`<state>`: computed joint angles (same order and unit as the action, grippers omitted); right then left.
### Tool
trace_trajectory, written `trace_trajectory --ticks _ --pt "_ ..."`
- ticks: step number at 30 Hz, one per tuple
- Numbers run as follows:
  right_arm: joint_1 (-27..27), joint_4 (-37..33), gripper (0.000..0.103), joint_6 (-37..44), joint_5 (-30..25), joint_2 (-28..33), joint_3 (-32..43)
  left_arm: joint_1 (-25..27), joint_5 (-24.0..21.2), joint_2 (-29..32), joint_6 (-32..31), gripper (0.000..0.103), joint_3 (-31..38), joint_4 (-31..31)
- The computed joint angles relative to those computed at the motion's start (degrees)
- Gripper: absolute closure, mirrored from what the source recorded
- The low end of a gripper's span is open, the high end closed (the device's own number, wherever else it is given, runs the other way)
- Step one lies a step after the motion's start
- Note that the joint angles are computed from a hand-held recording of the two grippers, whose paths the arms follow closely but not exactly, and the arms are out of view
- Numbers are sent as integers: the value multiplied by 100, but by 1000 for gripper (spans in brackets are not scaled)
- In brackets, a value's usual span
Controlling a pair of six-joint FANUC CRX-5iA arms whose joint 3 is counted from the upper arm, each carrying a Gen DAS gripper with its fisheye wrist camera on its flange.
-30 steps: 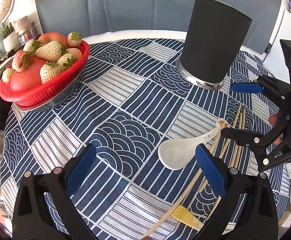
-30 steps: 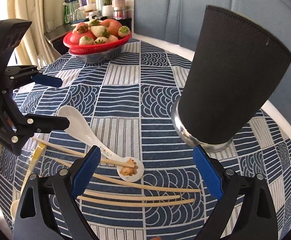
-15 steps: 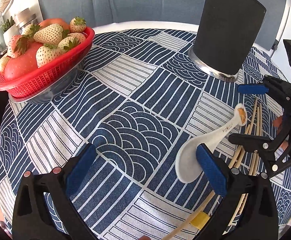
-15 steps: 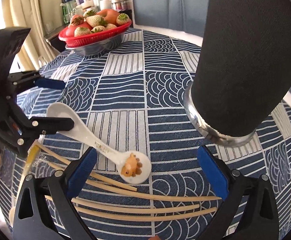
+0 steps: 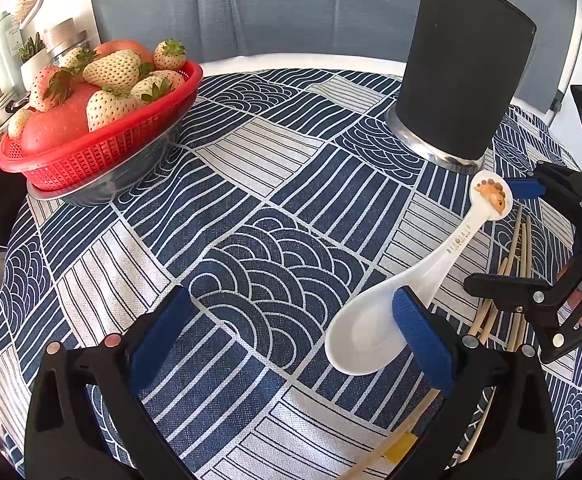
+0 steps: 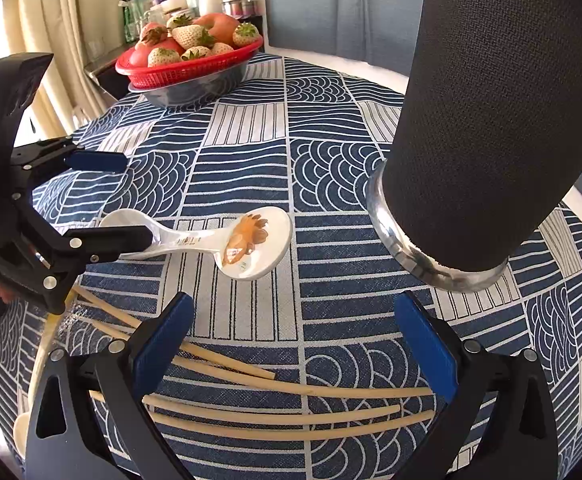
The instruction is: Organize utensils
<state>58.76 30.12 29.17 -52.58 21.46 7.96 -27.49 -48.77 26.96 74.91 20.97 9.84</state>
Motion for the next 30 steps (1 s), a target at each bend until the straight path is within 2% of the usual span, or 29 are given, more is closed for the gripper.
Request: trace_trajectory --ticks 3,7,8,9,11,12,13,14,15,16,18,23,27,30 --pt "-40 -39 9 -70 299 -135 -174 40 150 -128 -175 20 -220 144" --pt "-180 -176 9 -592 1470 -612 -851 97 325 -283 -374 39 -491 348" --pt "-201 -125 20 -774 1705 -684 -977 106 357 -314 -486 42 -556 427" --pt "-228 -71 47 -936 1951 -750 -1094 113 380 -336 -564 46 -602 486" --pt "-313 -69 57 -1267 2371 -855 -1258 122 404 -365 -629 49 -663 562" --pt "-352 -324 70 -1098 2566 -877 -1241 121 417 -370 -676 54 -683 605" --pt "-386 -563 82 -916 2775 -897 -1236 131 441 -386 -777 61 -742 730" --pt "-400 -613 88 -930 2896 -892 -1232 151 460 -409 -879 66 -820 889" --pt "-411 -654 92 -956 3003 -905 -1245 177 462 -424 -987 76 -894 1079" --pt "-423 -700 93 -929 3150 -926 -1270 216 430 -429 -1121 85 -972 1341" --pt "-430 -415 94 -1261 3377 -966 -1393 296 367 -442 -1363 92 -1130 1804" --pt "-503 -177 96 -1588 3689 -961 -1487 399 229 -463 -1688 95 -1343 2416" --pt "-574 223 97 -1980 4000 -1006 -1673 359 143 -482 -1599 96 -1258 2264" --pt "-691 998 97 -2703 4293 -1069 -1929 329 72 -432 -1588 97 -1110 2240"
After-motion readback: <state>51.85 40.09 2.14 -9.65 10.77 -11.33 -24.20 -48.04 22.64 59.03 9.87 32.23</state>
